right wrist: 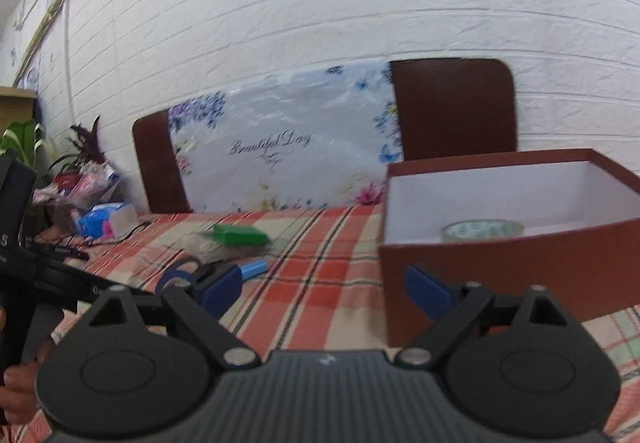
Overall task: Organize objects
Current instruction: 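Grasp the blue tape roll with the left gripper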
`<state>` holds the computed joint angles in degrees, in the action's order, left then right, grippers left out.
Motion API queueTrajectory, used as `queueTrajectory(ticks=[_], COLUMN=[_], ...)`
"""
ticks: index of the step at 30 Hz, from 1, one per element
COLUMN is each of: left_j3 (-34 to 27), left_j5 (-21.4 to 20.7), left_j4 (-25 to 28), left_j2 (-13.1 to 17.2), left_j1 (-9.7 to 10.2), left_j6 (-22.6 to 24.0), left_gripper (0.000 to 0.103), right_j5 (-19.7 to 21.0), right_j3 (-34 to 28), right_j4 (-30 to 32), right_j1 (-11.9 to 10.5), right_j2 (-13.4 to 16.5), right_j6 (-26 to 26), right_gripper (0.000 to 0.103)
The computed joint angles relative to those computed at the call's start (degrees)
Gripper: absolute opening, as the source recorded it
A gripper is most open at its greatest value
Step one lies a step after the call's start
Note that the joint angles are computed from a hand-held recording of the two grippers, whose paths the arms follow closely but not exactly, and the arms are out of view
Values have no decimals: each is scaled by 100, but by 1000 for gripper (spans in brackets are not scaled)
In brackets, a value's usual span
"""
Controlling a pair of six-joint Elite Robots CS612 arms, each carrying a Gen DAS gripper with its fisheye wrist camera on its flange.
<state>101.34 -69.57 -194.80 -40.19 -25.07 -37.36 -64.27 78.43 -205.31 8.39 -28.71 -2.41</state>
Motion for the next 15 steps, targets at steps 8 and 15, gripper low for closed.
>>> queueTrajectory(ticks=[8, 15], left_j3=[249, -195], left_j5=[-468, -901], left_j4=[-722, -606], left_j2=[10, 243], left_j1=[427, 539], left_j6=[-213, 246], left_gripper=[36, 36], right_j5=[489, 410], right_j3=[-578, -1427], right_j4=[1631, 2486], right_j1=[371, 610], right_j2=[159, 506], right_j6=[-1584, -1902], right_gripper=[68, 52])
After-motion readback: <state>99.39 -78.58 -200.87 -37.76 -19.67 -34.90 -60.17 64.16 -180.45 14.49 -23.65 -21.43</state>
